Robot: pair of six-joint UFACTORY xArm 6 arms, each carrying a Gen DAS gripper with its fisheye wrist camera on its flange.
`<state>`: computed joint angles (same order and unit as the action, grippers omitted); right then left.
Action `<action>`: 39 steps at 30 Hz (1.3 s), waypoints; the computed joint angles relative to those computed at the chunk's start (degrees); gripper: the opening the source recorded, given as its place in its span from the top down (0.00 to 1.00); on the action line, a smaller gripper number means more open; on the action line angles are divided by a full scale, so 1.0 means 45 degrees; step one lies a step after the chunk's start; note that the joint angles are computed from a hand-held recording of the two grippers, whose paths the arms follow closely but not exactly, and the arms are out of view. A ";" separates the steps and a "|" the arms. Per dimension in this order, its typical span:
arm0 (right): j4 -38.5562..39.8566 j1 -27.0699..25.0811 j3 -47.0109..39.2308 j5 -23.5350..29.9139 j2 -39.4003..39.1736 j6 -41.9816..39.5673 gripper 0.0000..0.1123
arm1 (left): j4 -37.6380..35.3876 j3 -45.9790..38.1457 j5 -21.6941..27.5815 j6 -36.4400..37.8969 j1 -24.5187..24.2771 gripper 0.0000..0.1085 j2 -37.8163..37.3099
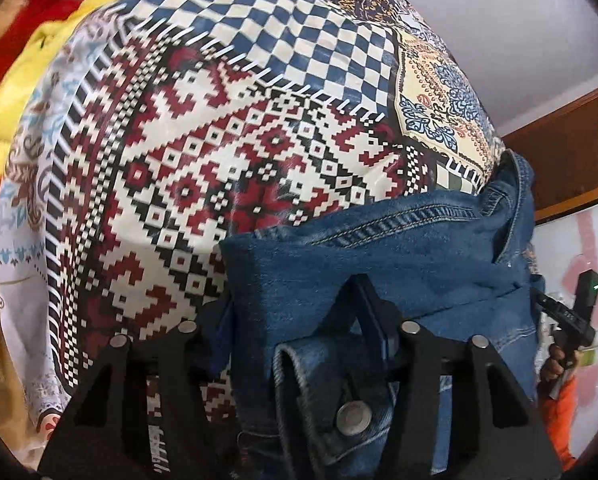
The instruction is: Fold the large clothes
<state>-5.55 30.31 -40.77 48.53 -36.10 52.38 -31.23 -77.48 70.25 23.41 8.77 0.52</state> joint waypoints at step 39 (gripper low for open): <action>-0.5385 -0.0675 -0.8640 0.3393 0.8837 0.0706 0.24 | 0.4739 -0.2660 -0.5273 -0.1769 -0.1502 0.72 0.2905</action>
<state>-29.78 27.27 -79.65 63.80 3.67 55.56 -9.90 -89.45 46.52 15.45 2.01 13.59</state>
